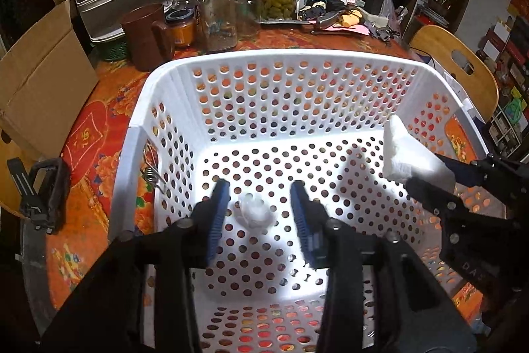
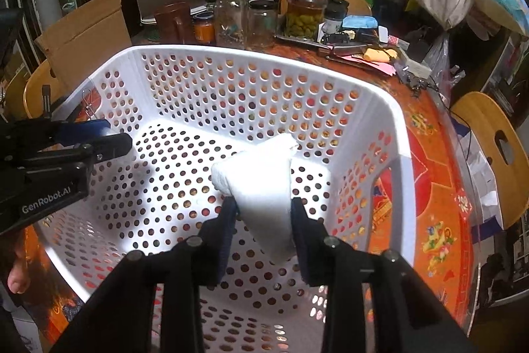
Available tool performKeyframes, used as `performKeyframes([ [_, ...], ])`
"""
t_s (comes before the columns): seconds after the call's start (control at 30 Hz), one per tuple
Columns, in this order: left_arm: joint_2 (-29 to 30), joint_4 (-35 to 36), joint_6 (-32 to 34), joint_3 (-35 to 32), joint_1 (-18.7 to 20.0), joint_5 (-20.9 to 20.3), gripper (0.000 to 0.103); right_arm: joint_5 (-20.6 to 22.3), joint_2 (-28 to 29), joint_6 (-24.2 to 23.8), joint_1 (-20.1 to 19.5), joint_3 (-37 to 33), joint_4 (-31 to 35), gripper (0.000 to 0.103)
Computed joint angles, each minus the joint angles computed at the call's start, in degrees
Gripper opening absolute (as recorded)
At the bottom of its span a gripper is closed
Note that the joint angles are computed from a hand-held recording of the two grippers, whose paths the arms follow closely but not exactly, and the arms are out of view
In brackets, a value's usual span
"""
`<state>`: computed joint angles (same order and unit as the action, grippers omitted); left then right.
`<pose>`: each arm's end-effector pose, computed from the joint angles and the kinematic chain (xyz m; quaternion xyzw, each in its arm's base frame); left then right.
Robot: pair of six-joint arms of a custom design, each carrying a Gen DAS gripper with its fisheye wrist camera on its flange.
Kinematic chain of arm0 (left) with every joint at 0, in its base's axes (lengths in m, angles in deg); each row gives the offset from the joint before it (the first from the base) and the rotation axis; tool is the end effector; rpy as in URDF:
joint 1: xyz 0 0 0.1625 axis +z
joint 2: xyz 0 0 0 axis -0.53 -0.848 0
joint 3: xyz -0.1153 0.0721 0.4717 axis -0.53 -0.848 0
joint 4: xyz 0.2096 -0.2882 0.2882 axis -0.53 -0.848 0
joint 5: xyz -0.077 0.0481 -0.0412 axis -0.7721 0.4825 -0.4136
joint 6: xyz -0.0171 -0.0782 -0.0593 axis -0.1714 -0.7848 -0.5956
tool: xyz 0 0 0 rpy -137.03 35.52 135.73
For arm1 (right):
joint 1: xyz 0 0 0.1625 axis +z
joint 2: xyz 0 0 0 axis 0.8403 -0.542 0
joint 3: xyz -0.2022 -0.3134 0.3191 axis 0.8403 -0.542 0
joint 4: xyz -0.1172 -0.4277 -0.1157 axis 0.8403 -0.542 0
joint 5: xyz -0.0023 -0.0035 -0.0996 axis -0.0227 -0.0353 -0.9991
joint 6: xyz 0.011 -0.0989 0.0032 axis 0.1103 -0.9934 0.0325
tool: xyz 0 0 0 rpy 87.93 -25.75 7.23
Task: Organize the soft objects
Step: 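Carry the towel and sock into the white basket with both tools, then open both tools to drop the items and withdraw from the basket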
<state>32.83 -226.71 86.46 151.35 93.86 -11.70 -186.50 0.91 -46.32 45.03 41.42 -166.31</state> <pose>-0.2054 -0.7950 0.1295 0.2719 0.8963 -0.1925 0.2926 0.2159 -0.7046 0.1084 0.1193 -0.8759 0.2653 0.3849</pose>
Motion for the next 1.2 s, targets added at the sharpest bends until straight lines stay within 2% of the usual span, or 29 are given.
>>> performKeyframes([
  [0.1,-0.2,-1.1,0.7,0.6,-0.2,-0.6,0.053,0.1,0.1,-0.8,0.3,0.0,-0.5,0.045],
  [0.17,-0.8,-3.5,0.9,1.8,-0.5,-0.3,0.063,0.5,0.1,-1.2,0.5,0.2,-1.4,0.056],
  [0.2,-1.1,-4.0,0.9,2.2,-0.6,-0.6,0.068,0.4,0.2,-1.8,0.7,0.4,-2.5,0.066],
  [0.23,-1.7,-5.2,1.4,3.0,-0.8,-1.3,0.071,0.4,0.1,-2.7,1.0,0.8,-4.1,0.072],
  [0.37,-3.9,-9.6,3.3,5.8,-1.8,-1.8,0.087,1.4,-1.3,-3.0,1.6,2.3,-6.0,0.074],
  [0.43,-5.1,-11.7,4.1,7.6,-2.4,-1.4,0.097,0.9,-1.6,-3.7,2.0,2.8,-7.4,0.088],
  [0.47,-5.6,-12.1,4.1,8.2,-2.6,-1.4,0.101,0.6,-1.7,-4.5,2.2,3.1,-8.6,0.090],
  [0.57,-8.2,-13.8,4.1,11.2,-3.4,-2.1,0.103,0.0,-2.3,-5.4,3.0,4.4,-11.9,0.093],
  [0.63,-9.9,-15.1,4.2,13.2,-4.0,-2.0,0.103,0.4,-2.9,-6.2,3.4,5.6,-13.7,0.098],
  [0.73,-12.6,-16.8,4.4,16.5,-5.0,-0.6,0.103,-0.9,-3.1,-8.1,4.6,7.0,-17.2,0.099],
  [0.93,-18.8,-21.3,4.4,24.4,-6.2,-0.4,0.103,0.0,-4.2,-10.0,6.5,13.0,-25.4,0.099],
  [1.03,-21.8,-22.4,4.5,28.1,-6.1,-1.7,0.103,1.0,-4.7,-9.2,7.1,16.8,-30.1,0.099],
  [1.2,-25.5,-28.3,6.5,35.9,-6.5,-0.5,0.103,2.4,-4.8,-6.9,7.6,22.8,-36.3,0.099],
])
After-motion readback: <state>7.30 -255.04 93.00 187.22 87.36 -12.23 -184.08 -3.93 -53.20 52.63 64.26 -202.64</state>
